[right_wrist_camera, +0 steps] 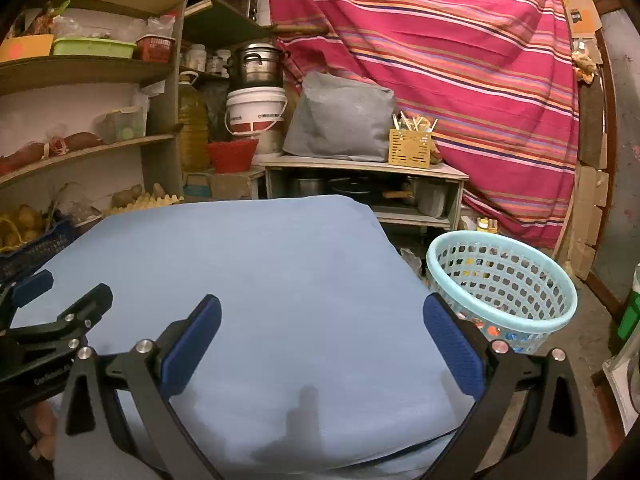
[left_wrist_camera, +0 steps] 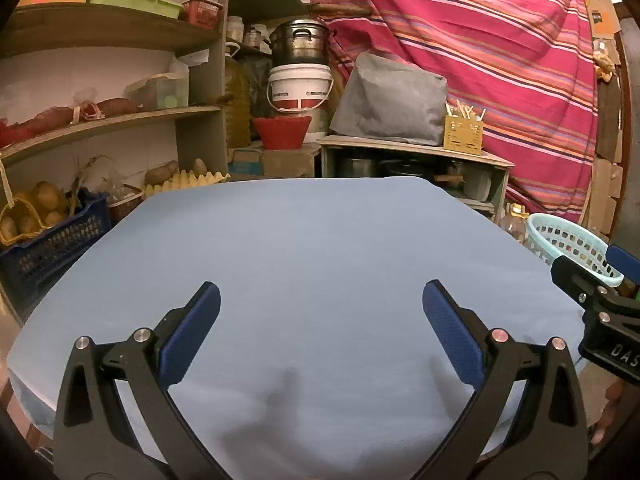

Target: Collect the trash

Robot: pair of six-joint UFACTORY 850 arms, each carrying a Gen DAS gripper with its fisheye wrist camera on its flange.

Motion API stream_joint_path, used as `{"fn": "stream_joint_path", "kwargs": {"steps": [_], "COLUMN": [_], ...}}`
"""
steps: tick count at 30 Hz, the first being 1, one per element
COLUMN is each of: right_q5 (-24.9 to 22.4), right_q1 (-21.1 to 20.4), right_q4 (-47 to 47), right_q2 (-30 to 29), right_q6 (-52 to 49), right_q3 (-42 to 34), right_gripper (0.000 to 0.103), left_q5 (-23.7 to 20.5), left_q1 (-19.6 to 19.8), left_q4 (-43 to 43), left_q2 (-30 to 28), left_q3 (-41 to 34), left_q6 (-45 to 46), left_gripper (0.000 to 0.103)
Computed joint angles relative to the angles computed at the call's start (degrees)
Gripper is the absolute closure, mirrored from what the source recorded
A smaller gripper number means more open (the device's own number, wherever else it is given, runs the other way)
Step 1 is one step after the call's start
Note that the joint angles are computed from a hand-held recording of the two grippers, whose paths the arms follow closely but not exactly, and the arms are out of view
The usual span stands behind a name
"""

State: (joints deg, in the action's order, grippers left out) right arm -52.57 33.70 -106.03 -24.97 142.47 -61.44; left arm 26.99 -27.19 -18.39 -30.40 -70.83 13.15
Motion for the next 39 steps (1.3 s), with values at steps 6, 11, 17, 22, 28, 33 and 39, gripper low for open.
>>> {"fn": "stream_joint_path", "kwargs": {"steps": [6, 11, 17, 22, 28, 33, 39], "right_q5": [-0.6, -0.1, 0.2, 0.2, 0.4, 0.1, 0.1], "right_q1": [-0.1, -0.3, -0.5, -0.6, -0.7, -0.8, -0.8], "right_q4": [0.1, -0.1, -0.5, -0.6, -0.8, -0.9, -0.9], "right_q2": [0.0, 0.1, 0.3, 0.3, 0.5, 0.7, 0.8], "right_q6": [-0.3, -0.2, 0.2, 0.3, 0.5, 0.8, 0.7], "right_q3": [0.3, 0.5, 0.7, 0.5, 0.7, 0.9, 1.1], "right_gripper": [0.004, 0.004, 0.004, 0.004, 0.004, 0.004, 0.004], "left_q5": [0.4, 1.2, 1.8, 2.0, 2.4, 3.1, 3.7], "left_q1": [-0.3, -0.6, -0.5, -0.6, -0.7, -0.8, -0.8], "left_q4": [-0.8, -2.6, -1.7, -1.9, -1.7, -1.5, -0.9], "left_q2": [-0.1, 0.0, 0.2, 0.2, 0.5, 0.6, 0.9], "left_q3": [0.0, 0.3, 0.6, 0.6, 0.9, 1.2, 1.6], "left_q6": [1.1, 3.0, 2.5, 2.4, 1.7, 1.8, 1.3], "left_gripper": [0.005, 0.005, 0.005, 0.005, 0.005, 0.005, 0.005]}}
